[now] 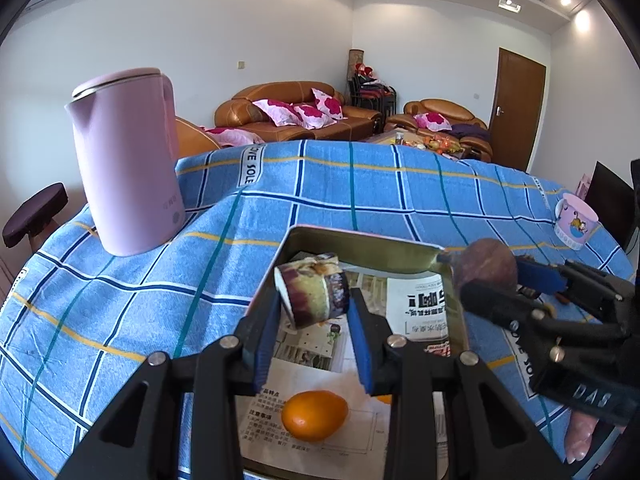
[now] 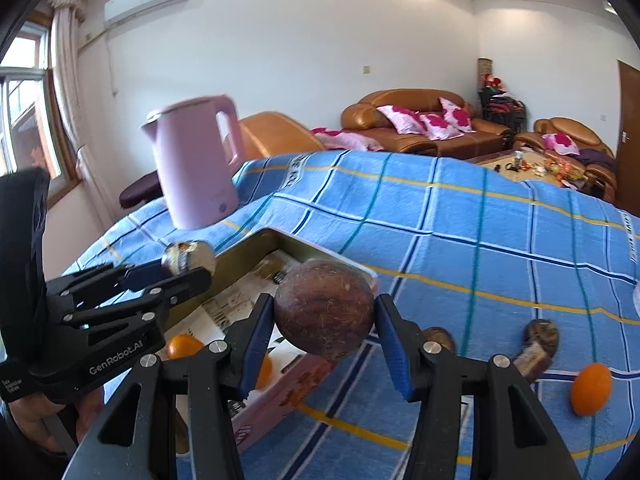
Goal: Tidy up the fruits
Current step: 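Lower the can into the tin and open the left gripper while the right releases the passion fruit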
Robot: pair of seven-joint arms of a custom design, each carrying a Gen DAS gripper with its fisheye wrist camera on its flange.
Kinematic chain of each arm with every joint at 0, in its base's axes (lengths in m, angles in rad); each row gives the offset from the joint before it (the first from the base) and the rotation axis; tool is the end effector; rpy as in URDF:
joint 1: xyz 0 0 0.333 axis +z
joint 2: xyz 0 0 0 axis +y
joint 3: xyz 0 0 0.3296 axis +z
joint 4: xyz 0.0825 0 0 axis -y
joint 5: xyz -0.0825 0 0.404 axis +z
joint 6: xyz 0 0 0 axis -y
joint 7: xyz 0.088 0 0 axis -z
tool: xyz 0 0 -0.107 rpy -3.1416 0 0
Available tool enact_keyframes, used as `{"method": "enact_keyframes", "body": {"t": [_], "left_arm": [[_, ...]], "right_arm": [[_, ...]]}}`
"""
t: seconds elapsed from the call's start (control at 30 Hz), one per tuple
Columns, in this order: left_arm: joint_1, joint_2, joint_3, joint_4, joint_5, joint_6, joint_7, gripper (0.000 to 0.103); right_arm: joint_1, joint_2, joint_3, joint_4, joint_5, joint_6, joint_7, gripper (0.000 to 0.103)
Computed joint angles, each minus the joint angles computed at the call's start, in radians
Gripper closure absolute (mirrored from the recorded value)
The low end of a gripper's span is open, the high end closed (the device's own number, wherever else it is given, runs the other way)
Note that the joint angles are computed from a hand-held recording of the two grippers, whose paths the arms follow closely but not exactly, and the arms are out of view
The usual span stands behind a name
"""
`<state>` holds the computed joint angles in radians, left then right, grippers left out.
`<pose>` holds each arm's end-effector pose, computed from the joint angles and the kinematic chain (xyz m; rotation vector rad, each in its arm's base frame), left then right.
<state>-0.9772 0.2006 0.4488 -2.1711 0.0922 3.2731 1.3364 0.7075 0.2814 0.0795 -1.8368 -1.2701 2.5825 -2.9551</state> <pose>0.5274 -0.3332 0.4202 -1.3239 2.0916 -1.0663 0.4700 0.4899 0.4208 -1.6189 1.6260 -0.7138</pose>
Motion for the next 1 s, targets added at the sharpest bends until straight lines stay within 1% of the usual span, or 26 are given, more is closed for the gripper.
{"method": "enact_keyframes", "body": {"t": [0.03, 0.1, 0.13, 0.2, 0.3, 0.33, 0.53, 0.57, 0.63, 0.67, 0.7, 0.73, 0.77, 0.8, 0.83, 0.87, 0.9, 0.93, 1.0], "left_arm": [[0.014, 0.000, -0.013, 0.001, -0.001, -0.004, 0.002, 0.068], [0.017, 0.002, -0.012, 0.002, 0.006, -0.010, -0.006, 0.068], [0.037, 0.002, -0.032, 0.002, 0.012, -0.012, -0.009, 0.068], [0.048, 0.006, -0.037, 0.004, 0.026, -0.016, -0.025, 0.068], [0.087, 0.010, -0.071, 0.008, 0.052, -0.027, -0.052, 0.068], [0.105, 0.011, -0.088, 0.009, 0.061, -0.030, -0.059, 0.068], [0.154, 0.016, -0.124, 0.018, 0.125, -0.044, -0.117, 0.067], [0.153, 0.018, -0.120, 0.019, 0.137, -0.045, -0.130, 0.067], [0.126, 0.022, -0.087, 0.019, 0.171, -0.038, -0.162, 0.067], [0.136, 0.022, -0.095, 0.020, 0.182, -0.040, -0.171, 0.067], [0.168, 0.020, -0.126, 0.022, 0.190, -0.042, -0.174, 0.067], [0.167, 0.020, -0.127, 0.022, 0.184, -0.042, -0.168, 0.067], [0.140, 0.024, -0.092, 0.025, 0.221, -0.040, -0.206, 0.066], [0.129, 0.026, -0.078, 0.027, 0.234, -0.042, -0.218, 0.066], [0.139, 0.026, -0.086, 0.028, 0.243, -0.043, -0.225, 0.065], [0.172, 0.024, -0.119, 0.028, 0.246, -0.042, -0.223, 0.063], [0.174, 0.023, -0.121, 0.027, 0.256, -0.041, -0.231, 0.061], [0.163, 0.023, -0.106, 0.026, 0.268, -0.038, -0.244, 0.059], [0.161, 0.021, -0.103, 0.022, 0.276, -0.031, -0.255, 0.058]], "right_arm": [[-0.001, 0.009, 0.002, 0.009, 0.008, 0.002, -0.016, 0.050], [0.001, 0.023, 0.001, 0.024, 0.022, 0.006, -0.040, 0.050], [0.003, 0.029, -0.001, 0.030, 0.027, 0.008, -0.049, 0.050], [0.008, 0.041, -0.005, 0.044, 0.036, 0.013, -0.067, 0.050], [0.018, 0.057, -0.014, 0.060, 0.047, 0.016, -0.093, 0.050], [0.021, 0.062, -0.018, 0.064, 0.051, 0.018, -0.098, 0.050], [0.034, 0.087, -0.036, 0.081, 0.073, 0.032, -0.113, 0.050], [0.036, 0.091, -0.038, 0.085, 0.078, 0.032, -0.119, 0.049], [0.043, 0.093, -0.044, 0.088, 0.080, 0.028, -0.124, 0.049], [0.044, 0.095, -0.045, 0.091, 0.083, 0.028, -0.128, 0.049], [0.045, 0.099, -0.046, 0.096, 0.088, 0.030, -0.134, 0.049], [0.047, 0.102, -0.048, 0.098, 0.090, 0.031, -0.138, 0.049], [0.050, 0.103, -0.050, 0.100, 0.093, 0.027, -0.141, 0.049], [0.052, 0.109, -0.050, 0.107, 0.097, 0.023, -0.148, 0.049], [0.053, 0.112, -0.052, 0.110, 0.100, 0.025, -0.152, 0.049], [0.053, 0.114, -0.054, 0.111, 0.100, 0.036, -0.151, 0.049], [0.052, 0.115, -0.056, 0.109, 0.099, 0.055, -0.147, 0.049], [0.054, 0.114, -0.059, 0.107, 0.097, 0.065, -0.146, 0.049], [0.068, 0.110, -0.067, 0.105, 0.084, 0.045, -0.130, 0.046]]}}
